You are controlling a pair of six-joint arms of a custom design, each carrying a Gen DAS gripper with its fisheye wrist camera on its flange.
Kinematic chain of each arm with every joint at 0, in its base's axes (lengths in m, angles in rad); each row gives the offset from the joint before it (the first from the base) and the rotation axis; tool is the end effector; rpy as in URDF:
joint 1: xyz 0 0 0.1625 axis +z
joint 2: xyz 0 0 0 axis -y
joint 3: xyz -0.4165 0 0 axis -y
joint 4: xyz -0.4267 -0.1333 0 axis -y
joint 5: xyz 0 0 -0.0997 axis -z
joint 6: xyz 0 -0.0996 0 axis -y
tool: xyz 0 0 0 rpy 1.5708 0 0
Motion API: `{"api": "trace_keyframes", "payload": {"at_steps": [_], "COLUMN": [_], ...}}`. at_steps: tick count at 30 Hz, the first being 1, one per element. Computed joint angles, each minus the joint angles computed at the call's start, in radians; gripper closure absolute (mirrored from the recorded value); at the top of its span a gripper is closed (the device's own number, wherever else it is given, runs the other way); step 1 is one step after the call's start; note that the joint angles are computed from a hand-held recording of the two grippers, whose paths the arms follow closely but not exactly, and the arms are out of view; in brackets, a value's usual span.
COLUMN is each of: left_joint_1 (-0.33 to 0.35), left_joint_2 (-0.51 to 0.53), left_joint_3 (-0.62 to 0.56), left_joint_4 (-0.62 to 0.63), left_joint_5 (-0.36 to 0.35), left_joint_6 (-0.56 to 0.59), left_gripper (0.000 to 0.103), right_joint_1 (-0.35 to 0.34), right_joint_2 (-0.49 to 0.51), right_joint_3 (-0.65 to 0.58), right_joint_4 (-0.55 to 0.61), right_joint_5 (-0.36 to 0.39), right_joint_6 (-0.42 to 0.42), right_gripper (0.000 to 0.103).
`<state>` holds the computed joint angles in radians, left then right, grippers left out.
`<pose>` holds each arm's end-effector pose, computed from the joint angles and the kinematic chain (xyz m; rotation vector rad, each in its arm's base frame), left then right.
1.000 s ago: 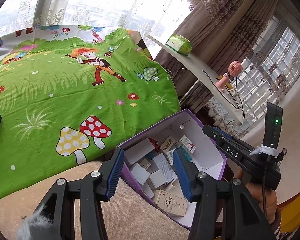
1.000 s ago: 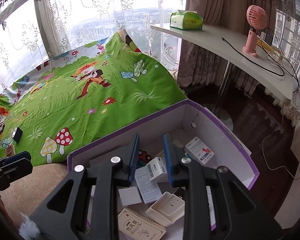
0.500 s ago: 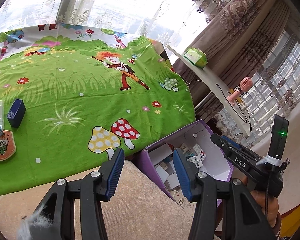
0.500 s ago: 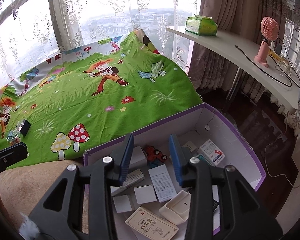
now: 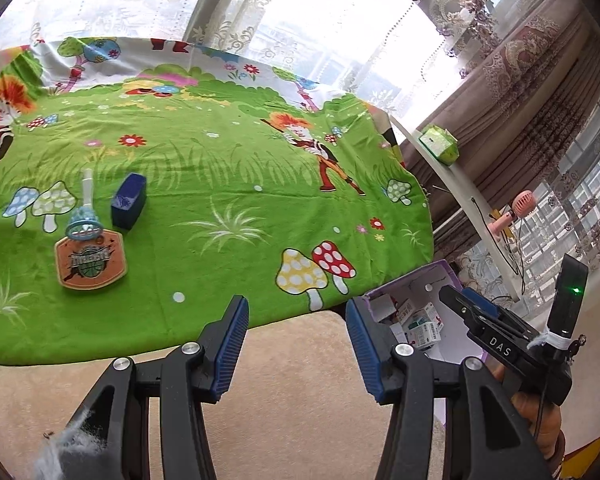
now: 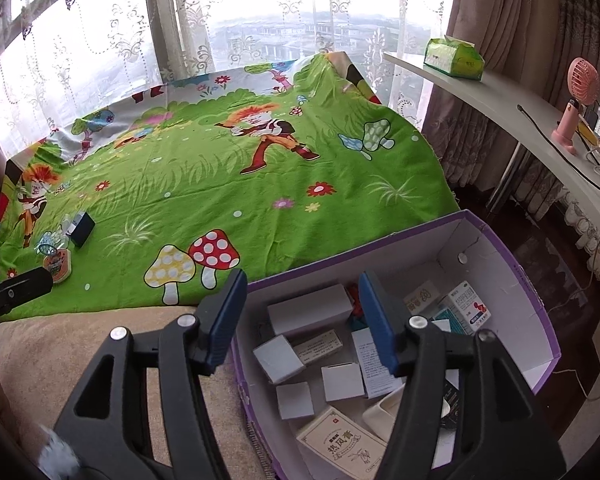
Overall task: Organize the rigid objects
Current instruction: 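Move both open tools back to the hoop toy and blue block, then grasp the 'Basketball' hoop toy with the left tool while the right tool grasps the blue block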
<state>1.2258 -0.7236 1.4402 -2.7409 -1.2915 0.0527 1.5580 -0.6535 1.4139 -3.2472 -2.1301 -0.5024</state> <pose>-0.1076 -0.7747 0.1156 0.4723 2.8115 -0.7087 0.0706 -0.7685 0.1493 0.2348 -2.2456 0.9021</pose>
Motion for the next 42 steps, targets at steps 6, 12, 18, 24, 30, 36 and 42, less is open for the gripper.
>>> {"api": "trace_keyframes", "payload": {"at_steps": [6, 12, 18, 24, 30, 36, 42], "left_joint_1": [0.043, 0.076, 0.086, 0.078, 0.077, 0.083, 0.095], "left_joint_2": [-0.046, -0.035, 0.029, 0.104, 0.175, 0.183, 0.143], "left_joint_3": [0.015, -0.040, -0.139, -0.244, -0.343, -0.346, -0.284], "left_joint_4": [-0.007, 0.019, 0.047, 0.078, 0.145, 0.143, 0.047], "left_joint_5": [0.082, 0.142, 0.206, 0.282, 0.373, 0.378, 0.345], "left_joint_6": [-0.052, -0.096, -0.111, -0.074, -0.060, -0.047, -0.087], "left_gripper": [0.051, 0.051, 0.051, 0.051, 0.051, 0.067, 0.067], "right_joint_1": [0.026, 0.056, 0.074, 0.083, 0.089, 0.099, 0.115], "right_joint_2": [0.031, 0.088, 0.140, 0.190, 0.235, 0.287, 0.351], "right_joint_3": [-0.021, -0.070, -0.135, -0.211, -0.280, -0.359, -0.447], "right_joint_4": [0.083, 0.149, 0.175, 0.224, 0.267, 0.315, 0.363], "right_joint_5": [0.036, 0.058, 0.055, 0.039, 0.032, 0.034, 0.032], "right_joint_6": [-0.002, -0.043, -0.076, -0.098, -0.121, -0.139, -0.187], "right_gripper": [0.038, 0.036, 0.036, 0.035, 0.035, 0.034, 0.034]}}
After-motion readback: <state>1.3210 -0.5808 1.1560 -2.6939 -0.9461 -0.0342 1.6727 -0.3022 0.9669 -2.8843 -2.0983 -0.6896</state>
